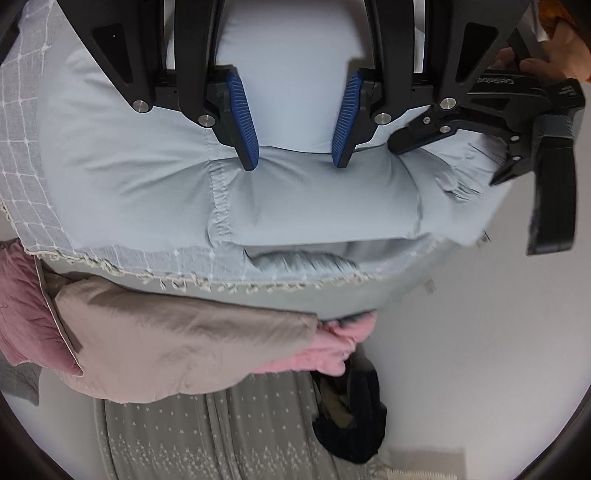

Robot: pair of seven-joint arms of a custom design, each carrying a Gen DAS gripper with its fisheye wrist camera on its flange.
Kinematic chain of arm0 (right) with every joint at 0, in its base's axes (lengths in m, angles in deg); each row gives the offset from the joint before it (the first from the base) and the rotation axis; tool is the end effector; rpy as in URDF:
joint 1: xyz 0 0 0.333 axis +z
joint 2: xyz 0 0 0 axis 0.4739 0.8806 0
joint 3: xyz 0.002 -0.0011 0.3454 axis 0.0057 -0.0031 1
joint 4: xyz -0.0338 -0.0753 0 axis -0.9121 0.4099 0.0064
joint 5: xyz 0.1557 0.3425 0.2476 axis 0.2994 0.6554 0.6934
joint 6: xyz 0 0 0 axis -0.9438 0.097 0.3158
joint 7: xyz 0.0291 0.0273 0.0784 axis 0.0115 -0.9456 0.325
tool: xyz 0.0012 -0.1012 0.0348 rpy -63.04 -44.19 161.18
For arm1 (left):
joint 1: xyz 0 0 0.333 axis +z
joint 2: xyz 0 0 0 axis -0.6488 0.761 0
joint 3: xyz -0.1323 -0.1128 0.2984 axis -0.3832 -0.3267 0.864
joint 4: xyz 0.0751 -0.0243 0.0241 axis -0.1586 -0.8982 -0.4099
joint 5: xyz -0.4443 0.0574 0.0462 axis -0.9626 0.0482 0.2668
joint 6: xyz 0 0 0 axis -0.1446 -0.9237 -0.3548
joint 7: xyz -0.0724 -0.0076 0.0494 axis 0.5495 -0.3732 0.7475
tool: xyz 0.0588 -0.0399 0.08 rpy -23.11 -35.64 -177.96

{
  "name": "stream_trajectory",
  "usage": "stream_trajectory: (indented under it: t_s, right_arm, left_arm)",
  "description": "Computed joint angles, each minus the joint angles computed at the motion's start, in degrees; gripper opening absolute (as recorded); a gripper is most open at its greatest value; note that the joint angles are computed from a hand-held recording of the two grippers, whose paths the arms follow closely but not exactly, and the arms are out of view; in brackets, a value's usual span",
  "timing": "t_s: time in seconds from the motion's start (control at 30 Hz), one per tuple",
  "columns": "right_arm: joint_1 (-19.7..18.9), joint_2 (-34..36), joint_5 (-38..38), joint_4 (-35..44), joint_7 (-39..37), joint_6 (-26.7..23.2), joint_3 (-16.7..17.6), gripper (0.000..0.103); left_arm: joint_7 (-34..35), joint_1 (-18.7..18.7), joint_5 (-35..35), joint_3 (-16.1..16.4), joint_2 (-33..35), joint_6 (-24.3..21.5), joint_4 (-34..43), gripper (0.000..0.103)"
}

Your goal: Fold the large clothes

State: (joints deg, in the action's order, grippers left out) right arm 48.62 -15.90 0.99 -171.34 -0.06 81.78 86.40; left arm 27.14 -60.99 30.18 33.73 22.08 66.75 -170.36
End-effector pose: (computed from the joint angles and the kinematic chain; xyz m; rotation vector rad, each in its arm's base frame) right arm 0.5328 0.1937 0.5869 -2.0957 1.1872 -0.3314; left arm 0.4557 -0.4064 0.5729 -1.9055 1.7318 -0.7308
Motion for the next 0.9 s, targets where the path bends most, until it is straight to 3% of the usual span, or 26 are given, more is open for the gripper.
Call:
stream_trajectory:
  t_s: [0.2,0.4,0.5,0.57,0.63,0.73,0.9]
  right_arm:
    - [-0.4,2.2,-1.4,-1.5,3.3,2.8,1.0,0.043]
    - [-0.9,2.6,-4.4,-2.2,6.0,3.0,1.7,0.043]
    - [-0.4,0.3,-4.6,-2.4,3.5,0.1,0.8,0.049]
    - [-0.5,-1.9,-4.8,-2.9,3.2,-1.4,0.6,0.063]
    - [-0.6,-4.3,-5.1,-3.4,3.6,-3.1,0.4,0.069]
    - [0.1,-8.3,-3.4,-4.4,2.0,-6.6,-1.2,0.072]
    - [-2.1,-15.5,-6.8,-7.8,4.2,-11.5,-1.2,0.077]
  left_arm:
    - [-2.0,0.0,2.0,-0.1,1.3,-0.6,-0.5,0.099]
    - [-5.9,-1.5,6.4,-0.9,1.6,-5.2,0.5,0.099]
    - [-5.1,-2.6,6.6,-1.8,0.6,-9.4,1.7,0.099]
    - [-3.5,-3.6,7.3,-2.8,0.9,-14.1,3.8,0.099]
    - [-1.2,-4.8,7.9,-3.5,0.8,-18.0,5.5,0.099]
    - [0.5,-6.6,9.3,-4.8,0.0,-22.6,7.2,0.099]
    - [0.9,-9.0,7.5,-6.4,-2.6,-28.0,7.6,0.1]
